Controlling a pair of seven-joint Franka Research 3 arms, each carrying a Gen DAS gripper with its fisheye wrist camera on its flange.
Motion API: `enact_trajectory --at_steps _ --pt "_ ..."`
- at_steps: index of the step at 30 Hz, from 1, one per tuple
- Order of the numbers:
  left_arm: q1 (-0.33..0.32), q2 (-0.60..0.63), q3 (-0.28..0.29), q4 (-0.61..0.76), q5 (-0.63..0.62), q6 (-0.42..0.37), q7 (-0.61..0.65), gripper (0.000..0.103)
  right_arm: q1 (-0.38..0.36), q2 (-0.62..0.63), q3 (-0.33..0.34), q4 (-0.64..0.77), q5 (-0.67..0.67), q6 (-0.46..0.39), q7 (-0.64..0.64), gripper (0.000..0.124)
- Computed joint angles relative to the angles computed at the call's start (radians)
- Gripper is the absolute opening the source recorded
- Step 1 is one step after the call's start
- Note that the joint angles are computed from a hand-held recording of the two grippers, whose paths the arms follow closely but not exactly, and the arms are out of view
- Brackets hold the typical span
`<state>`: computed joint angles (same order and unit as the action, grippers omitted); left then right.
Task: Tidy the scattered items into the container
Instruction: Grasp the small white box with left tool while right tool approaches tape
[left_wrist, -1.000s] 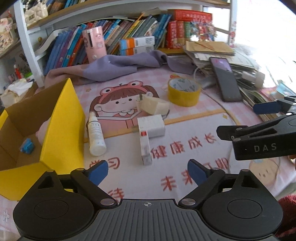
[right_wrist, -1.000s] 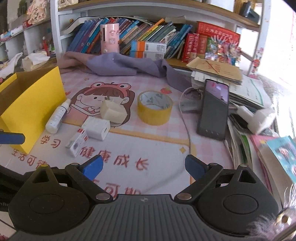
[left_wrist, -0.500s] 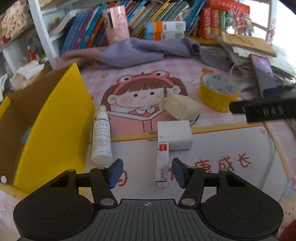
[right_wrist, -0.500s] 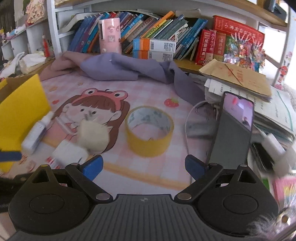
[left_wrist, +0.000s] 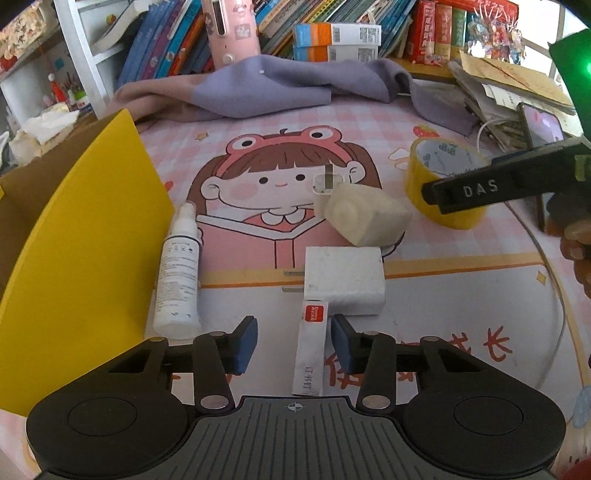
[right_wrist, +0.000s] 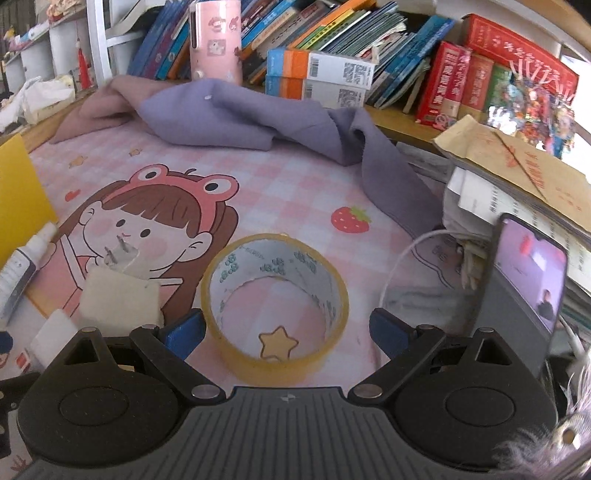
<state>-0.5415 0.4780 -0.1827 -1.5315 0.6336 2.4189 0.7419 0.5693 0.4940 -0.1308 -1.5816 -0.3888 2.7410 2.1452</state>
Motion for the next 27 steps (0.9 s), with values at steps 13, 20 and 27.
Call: enact_trajectory --at_steps 13,20,27 --pt "0.011 0.000 -0.011 -0.001 -0.057 -0.005 0.017 0.013 -0.030 0.061 0.033 0.074 0.098 -0.007 -0.134 0.084" --pt "0.011 -0.035 -0.006 -0.034 -0.033 0.017 -0.016 0.013 0.000 0.028 0.001 0.023 0.092 0.030 -0.108 0.083" --pt "0.021 -0.089 -0.012 -0.092 -0.007 0.069 -0.046 0.013 0.038 -0.054 -0.035 -0.074 0.029 0.090 -0.005 0.083"
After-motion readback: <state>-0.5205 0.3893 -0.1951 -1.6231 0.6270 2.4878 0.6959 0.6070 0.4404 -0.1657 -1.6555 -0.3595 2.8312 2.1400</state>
